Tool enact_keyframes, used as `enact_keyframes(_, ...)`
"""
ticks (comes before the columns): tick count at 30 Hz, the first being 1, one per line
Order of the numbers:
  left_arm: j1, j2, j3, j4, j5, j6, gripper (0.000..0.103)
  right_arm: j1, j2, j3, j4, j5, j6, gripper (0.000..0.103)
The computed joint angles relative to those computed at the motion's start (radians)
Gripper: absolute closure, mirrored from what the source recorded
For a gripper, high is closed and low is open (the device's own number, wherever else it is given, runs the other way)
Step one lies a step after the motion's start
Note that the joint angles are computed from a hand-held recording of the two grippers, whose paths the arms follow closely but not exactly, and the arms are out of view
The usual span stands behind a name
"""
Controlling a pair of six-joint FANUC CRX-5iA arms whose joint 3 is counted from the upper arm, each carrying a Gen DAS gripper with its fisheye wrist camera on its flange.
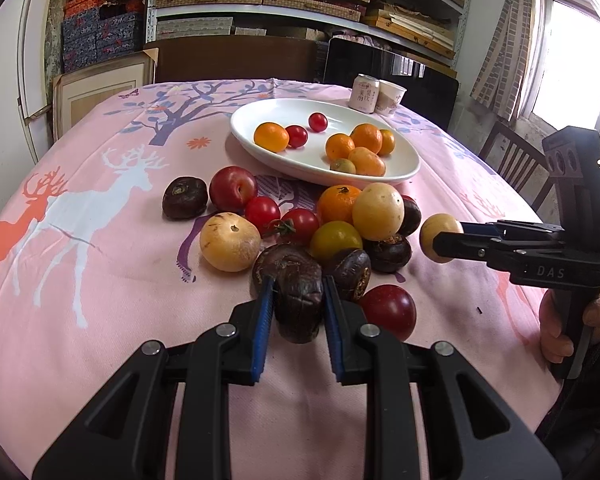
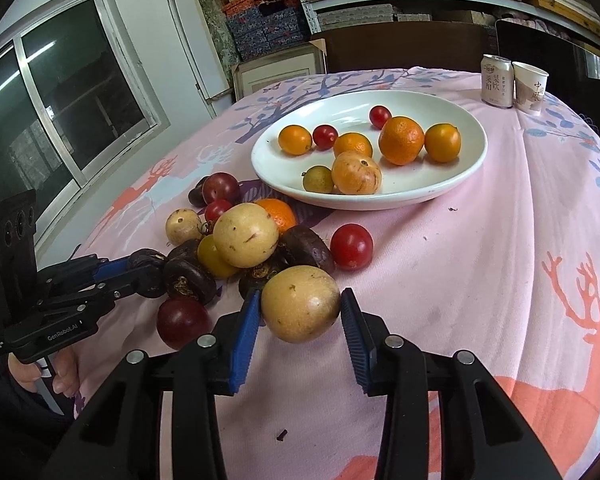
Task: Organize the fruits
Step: 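Close the right gripper on a yellow potato while the left gripper holds the dark fruit, then carry dark fruit and potato over the plate and open both grippers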
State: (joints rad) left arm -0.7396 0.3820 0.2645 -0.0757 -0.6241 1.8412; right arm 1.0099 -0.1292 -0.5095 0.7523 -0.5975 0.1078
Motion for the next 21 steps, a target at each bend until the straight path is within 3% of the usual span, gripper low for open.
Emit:
enact_keyframes(15, -0.001, 0.000, 0.000, -0.001, 0.002, 0.002, 0.080, 0.000, -0.012, -0.018, 0.029, 0.013, -0.039, 0.062)
enact_keyframes(21, -0.001, -0.008, -0.003, 0.002, 0.004, -0.003, 0.080, 0.011, -0.020, -0.031, 0.086, -0.046, -0.116, 0.062)
